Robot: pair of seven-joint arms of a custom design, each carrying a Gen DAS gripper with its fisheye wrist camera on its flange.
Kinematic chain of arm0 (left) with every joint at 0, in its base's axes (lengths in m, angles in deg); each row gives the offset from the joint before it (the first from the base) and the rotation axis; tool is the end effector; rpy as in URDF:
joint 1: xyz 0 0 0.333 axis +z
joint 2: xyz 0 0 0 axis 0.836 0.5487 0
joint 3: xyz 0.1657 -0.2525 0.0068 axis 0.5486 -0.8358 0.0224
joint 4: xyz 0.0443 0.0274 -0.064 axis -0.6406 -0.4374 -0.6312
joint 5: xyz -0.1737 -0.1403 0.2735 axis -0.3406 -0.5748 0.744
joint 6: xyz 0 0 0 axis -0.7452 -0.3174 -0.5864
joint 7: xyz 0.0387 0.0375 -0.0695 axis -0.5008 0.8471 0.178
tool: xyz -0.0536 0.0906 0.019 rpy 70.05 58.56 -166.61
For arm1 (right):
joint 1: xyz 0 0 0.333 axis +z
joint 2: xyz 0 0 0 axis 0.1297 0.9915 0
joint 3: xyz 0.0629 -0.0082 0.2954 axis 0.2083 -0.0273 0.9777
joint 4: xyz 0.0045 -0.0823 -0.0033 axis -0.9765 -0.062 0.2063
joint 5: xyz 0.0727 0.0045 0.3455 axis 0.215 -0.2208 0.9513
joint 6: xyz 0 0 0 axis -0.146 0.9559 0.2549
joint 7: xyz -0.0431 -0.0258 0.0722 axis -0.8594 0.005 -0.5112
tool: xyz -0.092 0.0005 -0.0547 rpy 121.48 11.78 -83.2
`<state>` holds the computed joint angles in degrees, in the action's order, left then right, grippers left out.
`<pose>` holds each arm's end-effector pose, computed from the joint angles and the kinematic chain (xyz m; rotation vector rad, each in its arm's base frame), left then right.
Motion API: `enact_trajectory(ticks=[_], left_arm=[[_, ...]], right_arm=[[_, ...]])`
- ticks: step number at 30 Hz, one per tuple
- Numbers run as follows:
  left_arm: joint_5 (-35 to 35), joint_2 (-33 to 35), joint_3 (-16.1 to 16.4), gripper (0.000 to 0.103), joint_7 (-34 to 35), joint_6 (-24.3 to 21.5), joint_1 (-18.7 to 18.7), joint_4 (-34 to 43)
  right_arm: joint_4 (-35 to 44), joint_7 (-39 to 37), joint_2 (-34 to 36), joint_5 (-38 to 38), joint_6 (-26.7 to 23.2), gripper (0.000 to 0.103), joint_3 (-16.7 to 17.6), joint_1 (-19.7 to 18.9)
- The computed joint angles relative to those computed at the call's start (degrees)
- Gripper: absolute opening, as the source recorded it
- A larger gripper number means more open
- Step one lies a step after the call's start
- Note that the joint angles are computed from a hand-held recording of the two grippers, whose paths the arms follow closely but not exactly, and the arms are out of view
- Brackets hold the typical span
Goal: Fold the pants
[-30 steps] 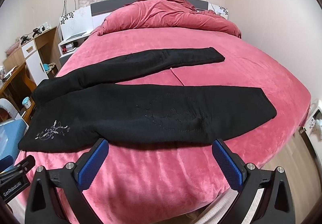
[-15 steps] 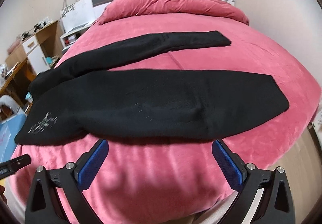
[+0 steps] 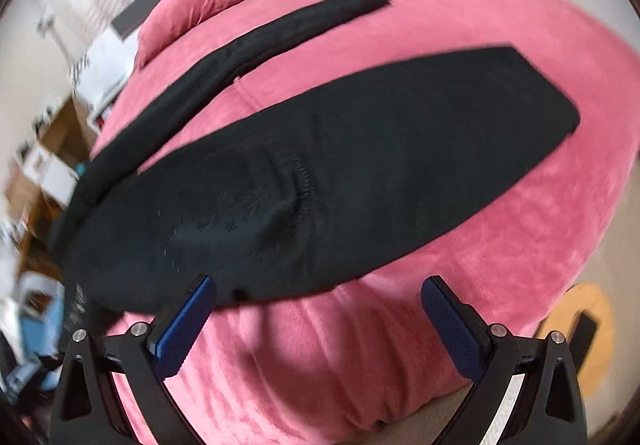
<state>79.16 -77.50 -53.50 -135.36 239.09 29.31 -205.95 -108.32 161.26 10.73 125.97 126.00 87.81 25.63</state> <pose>0.3380 -0.3591 0.2848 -2.8003 0.9005 -0.8230 0.5450 0.2114 0.2986 -1.7702 1.8308 -0.0702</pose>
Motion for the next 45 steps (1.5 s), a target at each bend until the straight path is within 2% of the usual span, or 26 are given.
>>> enact_trajectory(ticks=[1,3,5,10,14,16,18,19,20,21,22,23,24,25,28,32,39,42,45], left_arm=[[2.49,-0.46,0.56,0.080,-4.02,-1.70,-0.68,-0.22],[4.26,-0.65,0.53,0.077,-6.16,-4.62,-0.79,-0.13],[9.48,-0.56,0.87,0.072,-11.59,-5.82,-0.73,0.07],[18.85,2.20,1.08,0.065,-24.72,-6.28,0.82,0.98],[20.72,2.83,0.40,0.063,-26.06,-10.03,0.89,0.92],[20.69,2.27,0.21,0.063,-25.33,-10.65,1.18,0.30],[20.54,2.04,0.03,0.061,-24.01,-10.77,1.47,0.13],[19.30,1.67,-0.01,0.056,-22.61,-10.88,1.75,-0.13],[17.38,1.68,0.08,0.039,-20.32,-10.59,2.26,-0.34],[14.70,1.73,-0.63,0.029,-16.59,-9.87,3.68,-0.44],[16.04,2.16,0.62,0.028,-16.88,-8.60,3.30,-0.31],[17.40,1.91,0.84,0.022,-17.47,-8.03,3.43,-0.52],[19.37,1.41,1.00,0.016,-18.49,-7.46,3.55,-0.91],[19.96,0.92,0.87,0.015,-18.77,-7.31,3.65,-1.23],[18.01,-1.75,-0.19,0.013,-16.86,-8.91,3.39,-3.21],[13.46,-4.25,-1.70,0.012,-12.23,-11.08,2.52,-3.83],[6.76,-7.62,-3.29,0.012,-3.80,-13.64,1.50,-4.64],[5.02,-8.23,-3.53,0.012,-3.77,-13.01,1.44,-5.26],[1.74,-8.00,-3.98,0.012,-1.19,-13.34,1.18,-5.41]], right_arm=[[1.15,-2.80,0.91,3.83,-0.50,0.102,3.15,-3.56],[2.70,-6.26,2.21,8.83,-0.77,0.098,5.65,-6.63],[4.98,-9.75,4.04,14.60,-1.15,0.091,7.69,-9.45],[10.02,-17.52,8.15,28.52,-0.79,0.088,9.97,-13.25],[13.80,-28.20,10.43,43.86,-1.26,0.086,12.00,-16.26],[15.54,-32.37,11.25,50.03,-1.06,0.084,11.48,-16.07],[16.72,-33.50,11.71,52.91,-0.89,0.080,10.19,-15.03],[17.34,-32.10,12.12,52.33,-0.65,0.075,9.31,-14.24],[18.47,-28.47,12.89,49.10,-0.65,0.068,8.13,-13.16],[18.79,-27.10,13.13,47.78,-0.47,0.064,7.02,-12.21],[18.95,-25.63,13.31,46.00,-0.13,0.051,5.78,-11.24],[18.82,-22.23,13.48,41.98,0.18,0.035,4.26,-10.06],[18.44,-18.99,13.49,38.03,-0.02,0.027,3.01,-9.30],[18.50,-16.69,13.75,34.84,-0.82,0.023,2.28,-9.18],[17.98,-15.80,13.53,32.03,-1.65,0.020,3.26,-10.91],[16.80,-13.55,12.43,27.80,-0.54,0.019,3.30,-10.93],[11.71,-17.74,7.76,28.23,1.16,0.018,4.97,-12.85],[9.30,-21.31,5.82,31.60,1.09,0.018,5.66,-13.95],[8.17,-20.66,5.78,30.01,-0.18,0.018,3.54,-12.64]])
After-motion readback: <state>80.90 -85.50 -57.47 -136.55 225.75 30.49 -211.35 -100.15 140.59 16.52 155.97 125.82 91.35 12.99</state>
